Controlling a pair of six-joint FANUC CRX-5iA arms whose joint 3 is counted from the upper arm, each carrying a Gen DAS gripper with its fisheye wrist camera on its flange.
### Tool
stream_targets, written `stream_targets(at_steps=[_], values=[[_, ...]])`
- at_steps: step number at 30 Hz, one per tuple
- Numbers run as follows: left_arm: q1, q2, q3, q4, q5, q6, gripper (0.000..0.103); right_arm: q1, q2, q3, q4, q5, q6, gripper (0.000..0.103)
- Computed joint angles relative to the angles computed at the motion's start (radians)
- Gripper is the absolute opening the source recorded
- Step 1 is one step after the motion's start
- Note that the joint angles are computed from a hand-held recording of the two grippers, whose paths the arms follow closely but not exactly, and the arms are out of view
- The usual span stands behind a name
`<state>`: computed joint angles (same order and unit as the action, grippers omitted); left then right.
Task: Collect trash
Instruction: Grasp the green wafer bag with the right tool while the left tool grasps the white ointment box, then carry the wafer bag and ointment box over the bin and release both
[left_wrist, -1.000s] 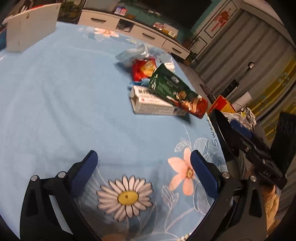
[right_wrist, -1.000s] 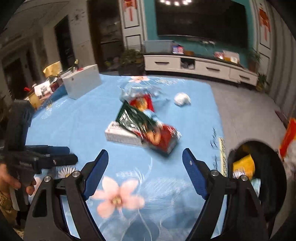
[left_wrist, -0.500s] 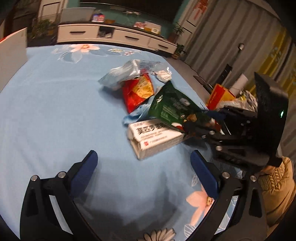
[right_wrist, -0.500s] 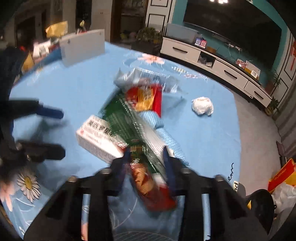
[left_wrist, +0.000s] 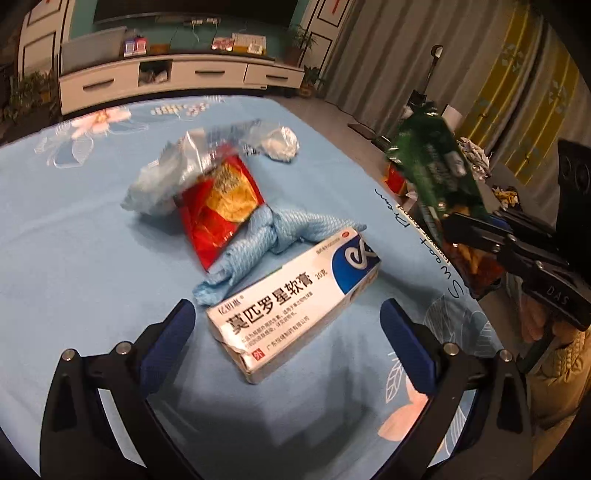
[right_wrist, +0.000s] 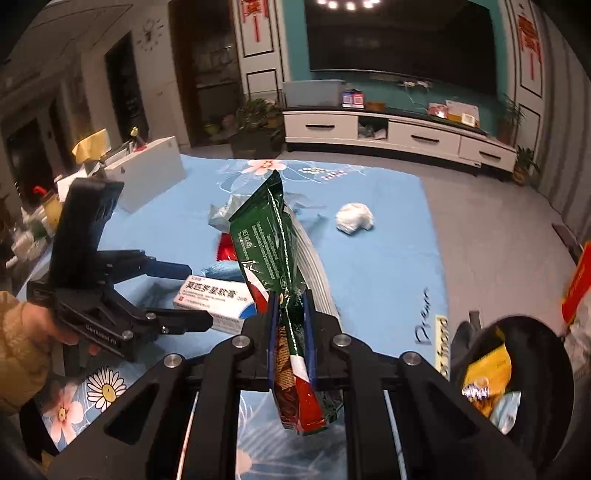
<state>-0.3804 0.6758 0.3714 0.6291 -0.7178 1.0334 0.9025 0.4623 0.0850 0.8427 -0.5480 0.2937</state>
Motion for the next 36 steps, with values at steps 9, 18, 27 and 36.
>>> stream_targets(at_steps=[9,18,27,36], values=[[-0.010,-0.042,-0.108,0.168,-0.037,-0.155,0.100,-0.002,-0.049,-0.081,0.067,0.012,-0.139,0.014],[-0.052,-0.160,-0.262,0.149,0.076,-0.165,0.100,-0.008,-0.089,-0.147,0.112,0.015,-0.238,0.014],[-0.067,-0.016,0.005,-0.134,0.011,0.061,0.080,-0.016,-0.137,-0.224,0.185,0.031,-0.326,0.014],[-0.072,-0.017,0.018,-0.177,-0.014,0.080,0.039,-0.028,-0.188,-0.303,0.289,0.036,-0.465,0.014]])
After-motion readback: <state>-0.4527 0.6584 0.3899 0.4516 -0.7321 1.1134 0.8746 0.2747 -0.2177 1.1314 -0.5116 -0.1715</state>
